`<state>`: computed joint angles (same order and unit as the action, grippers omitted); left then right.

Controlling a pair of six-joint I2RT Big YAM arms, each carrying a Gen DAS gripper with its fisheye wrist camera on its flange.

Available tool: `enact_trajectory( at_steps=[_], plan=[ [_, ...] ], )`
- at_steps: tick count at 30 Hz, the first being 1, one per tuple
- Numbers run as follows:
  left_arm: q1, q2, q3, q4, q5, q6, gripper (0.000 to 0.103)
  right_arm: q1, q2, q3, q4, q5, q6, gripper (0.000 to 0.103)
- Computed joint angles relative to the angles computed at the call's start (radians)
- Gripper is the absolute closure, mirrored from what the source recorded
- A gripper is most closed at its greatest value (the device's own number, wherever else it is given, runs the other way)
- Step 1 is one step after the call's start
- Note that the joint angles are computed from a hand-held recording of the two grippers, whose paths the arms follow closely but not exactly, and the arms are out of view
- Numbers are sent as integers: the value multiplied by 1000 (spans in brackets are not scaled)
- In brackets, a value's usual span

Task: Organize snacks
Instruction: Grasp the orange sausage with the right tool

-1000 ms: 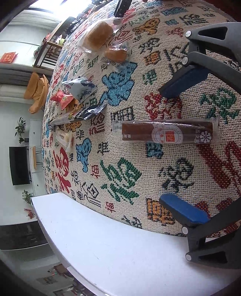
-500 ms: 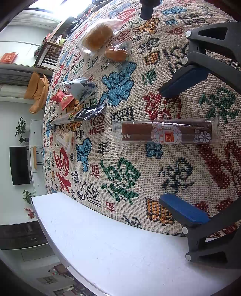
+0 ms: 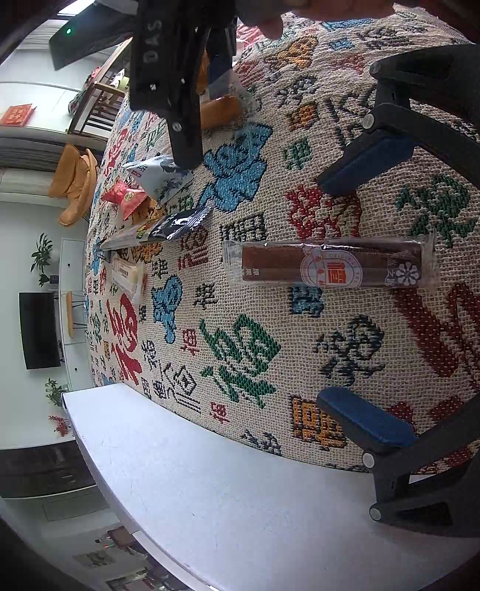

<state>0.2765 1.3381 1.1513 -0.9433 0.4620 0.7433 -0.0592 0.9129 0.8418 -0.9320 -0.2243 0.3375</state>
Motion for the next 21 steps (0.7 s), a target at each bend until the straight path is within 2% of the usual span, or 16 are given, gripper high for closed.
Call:
enact_trajectory(
  at_steps=[5, 7, 9, 10, 12, 13, 14, 17, 21],
  plan=[
    [0, 0, 0, 0, 0, 0, 0, 168, 45, 4, 32, 312, -95, 14],
    [0, 0, -1, 1, 0, 0, 0, 210, 41, -16, 56, 387, -132, 15],
    [0, 0, -1, 2, 0, 0, 0, 201, 16, -42, 85, 382, -156, 17],
    [0, 0, -1, 2, 0, 0, 0, 190, 8, -47, 90, 381, -167, 23],
    [0, 0, -1, 2, 0, 0, 0, 165, -17, -55, 85, 370, -182, 40],
    [0, 0, -1, 2, 0, 0, 0, 149, -37, -62, 80, 365, -196, 58],
    [0, 0, -1, 2, 0, 0, 0, 140, -36, -63, 89, 353, -205, 67],
    [0, 0, -1, 3, 0, 0, 0, 96, -45, -66, 80, 290, -251, 76],
    [0, 0, -1, 3, 0, 0, 0, 37, -79, -62, 4, 191, -316, 79]
  ],
)
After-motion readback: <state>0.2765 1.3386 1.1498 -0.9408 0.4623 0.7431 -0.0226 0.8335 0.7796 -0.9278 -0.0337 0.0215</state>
